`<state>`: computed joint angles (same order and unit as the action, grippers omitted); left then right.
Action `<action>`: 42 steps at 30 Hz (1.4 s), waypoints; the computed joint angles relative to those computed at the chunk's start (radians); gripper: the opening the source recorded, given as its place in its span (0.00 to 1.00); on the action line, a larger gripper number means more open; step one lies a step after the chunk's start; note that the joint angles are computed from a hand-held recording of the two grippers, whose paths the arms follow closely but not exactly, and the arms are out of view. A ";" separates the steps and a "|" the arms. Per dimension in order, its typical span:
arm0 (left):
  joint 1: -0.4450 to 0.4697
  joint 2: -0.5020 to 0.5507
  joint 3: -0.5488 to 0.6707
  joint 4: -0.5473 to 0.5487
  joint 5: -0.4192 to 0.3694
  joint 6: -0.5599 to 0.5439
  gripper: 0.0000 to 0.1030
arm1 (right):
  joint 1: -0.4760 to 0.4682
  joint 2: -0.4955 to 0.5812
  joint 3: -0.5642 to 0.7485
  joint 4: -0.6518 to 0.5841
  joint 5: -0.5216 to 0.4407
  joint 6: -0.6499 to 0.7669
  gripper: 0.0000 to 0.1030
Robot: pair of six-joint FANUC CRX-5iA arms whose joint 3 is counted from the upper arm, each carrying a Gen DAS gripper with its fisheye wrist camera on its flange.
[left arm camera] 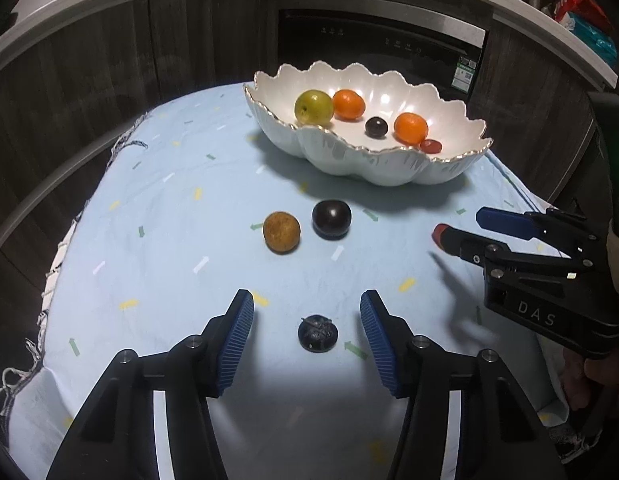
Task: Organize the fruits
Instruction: 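Grasp the blueberry with the left tool while the right tool grasps a red jujube, then lift the blueberry with the left tool and the jujube with the right tool toward the bowl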
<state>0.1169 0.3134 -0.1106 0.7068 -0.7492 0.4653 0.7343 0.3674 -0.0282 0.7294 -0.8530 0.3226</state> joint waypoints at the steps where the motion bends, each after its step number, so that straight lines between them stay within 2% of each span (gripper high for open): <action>1: 0.000 0.000 -0.002 0.001 -0.001 -0.001 0.51 | -0.001 0.001 0.000 -0.001 0.002 0.000 0.46; 5: -0.002 -0.001 -0.004 -0.001 -0.003 -0.008 0.46 | -0.004 0.003 0.001 -0.010 0.005 0.001 0.46; 10: -0.001 0.012 0.018 -0.029 -0.035 0.018 0.33 | -0.006 0.005 0.003 -0.022 0.004 0.002 0.46; 16: 0.000 0.018 0.031 -0.053 -0.053 0.040 0.32 | -0.007 0.007 0.007 -0.033 0.003 0.008 0.44; 20: 0.000 0.026 0.046 -0.079 -0.067 0.060 0.28 | -0.010 0.012 0.015 -0.049 0.000 0.019 0.43; 22: 0.000 0.027 0.050 -0.089 -0.069 0.067 0.24 | -0.010 0.016 0.022 -0.060 -0.005 0.028 0.40; 26: -0.001 0.027 0.051 -0.097 -0.068 0.065 0.22 | -0.013 0.023 0.037 -0.085 -0.015 0.047 0.31; 28: -0.001 0.027 0.053 -0.098 -0.067 0.065 0.22 | -0.015 0.025 0.042 -0.100 -0.014 0.055 0.30; 34: -0.001 0.031 0.058 -0.098 -0.074 0.071 0.22 | -0.014 0.022 0.043 -0.112 0.000 0.080 0.19; 42: -0.002 0.027 0.056 -0.077 -0.064 0.057 0.21 | -0.012 0.013 0.031 -0.096 0.013 0.063 0.19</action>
<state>0.1150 0.3404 -0.0550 0.6296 -0.8136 0.5220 0.7221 0.3799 0.0025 0.6337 -0.8401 0.3855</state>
